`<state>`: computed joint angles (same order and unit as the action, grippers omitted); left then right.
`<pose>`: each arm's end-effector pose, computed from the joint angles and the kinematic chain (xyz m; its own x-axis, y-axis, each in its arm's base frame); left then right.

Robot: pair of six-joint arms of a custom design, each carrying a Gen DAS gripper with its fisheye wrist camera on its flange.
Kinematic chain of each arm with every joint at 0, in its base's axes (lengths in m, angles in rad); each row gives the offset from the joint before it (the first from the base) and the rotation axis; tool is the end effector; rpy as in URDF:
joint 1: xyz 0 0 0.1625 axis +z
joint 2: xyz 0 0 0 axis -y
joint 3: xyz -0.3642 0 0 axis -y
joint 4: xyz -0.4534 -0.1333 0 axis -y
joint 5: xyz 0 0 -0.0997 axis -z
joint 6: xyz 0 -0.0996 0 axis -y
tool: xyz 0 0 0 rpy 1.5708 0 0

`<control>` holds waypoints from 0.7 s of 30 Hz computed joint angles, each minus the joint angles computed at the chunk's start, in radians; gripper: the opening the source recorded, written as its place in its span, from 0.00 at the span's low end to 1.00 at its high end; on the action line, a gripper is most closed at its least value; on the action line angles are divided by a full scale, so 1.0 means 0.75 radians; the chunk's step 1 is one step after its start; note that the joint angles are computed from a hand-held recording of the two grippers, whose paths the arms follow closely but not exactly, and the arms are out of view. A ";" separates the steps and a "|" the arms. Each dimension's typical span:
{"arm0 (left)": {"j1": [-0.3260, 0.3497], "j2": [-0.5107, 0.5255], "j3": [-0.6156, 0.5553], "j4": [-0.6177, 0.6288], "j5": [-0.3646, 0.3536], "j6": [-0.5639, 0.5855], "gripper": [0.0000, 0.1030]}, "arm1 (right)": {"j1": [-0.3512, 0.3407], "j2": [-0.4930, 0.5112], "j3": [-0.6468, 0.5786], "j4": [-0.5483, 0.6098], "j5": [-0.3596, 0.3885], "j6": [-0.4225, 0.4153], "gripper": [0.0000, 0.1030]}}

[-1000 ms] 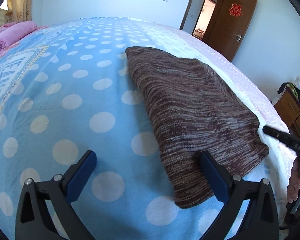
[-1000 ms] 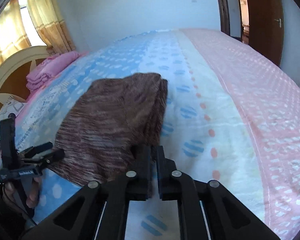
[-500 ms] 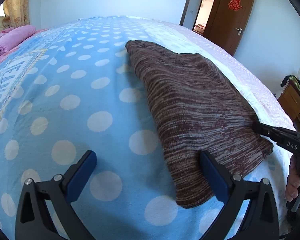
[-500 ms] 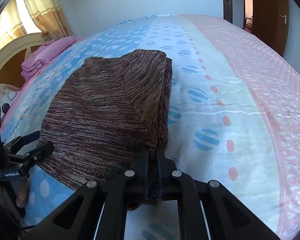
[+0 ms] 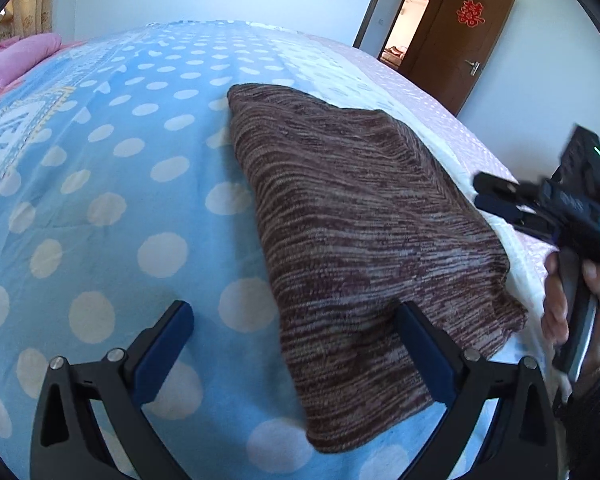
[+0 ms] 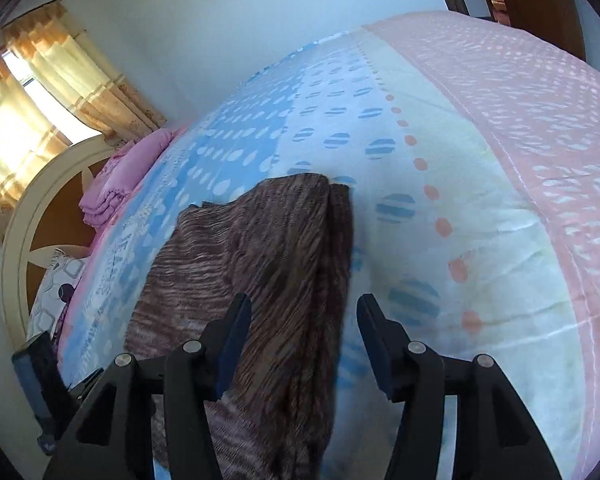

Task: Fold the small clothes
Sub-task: 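Grasp the end of the brown sweater bundle with the right tool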

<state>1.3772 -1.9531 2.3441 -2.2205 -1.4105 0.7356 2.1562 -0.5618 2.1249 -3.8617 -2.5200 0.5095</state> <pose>0.0685 -0.4260 0.2581 -0.5993 0.7477 -0.2861 0.7932 0.6028 -0.0861 0.2783 -0.3251 -0.0739 -0.8858 0.4161 0.2054 0.0223 0.4804 -0.8768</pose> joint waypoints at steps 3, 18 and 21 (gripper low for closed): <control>-0.019 -0.021 0.033 -0.037 0.026 0.029 0.98 | -0.093 -0.001 0.004 -0.105 0.065 -0.090 0.54; -0.053 -0.028 0.072 -0.064 0.051 0.052 0.97 | -0.258 -0.038 -0.009 -0.176 0.347 -0.269 0.39; -0.057 -0.027 0.074 -0.062 0.051 0.053 0.97 | -0.274 -0.047 0.001 -0.167 0.388 -0.259 0.30</control>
<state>1.3340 -1.9735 2.3998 -2.2671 -1.3722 0.7750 1.9506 -0.5969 2.1256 -3.9869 -2.2292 0.3155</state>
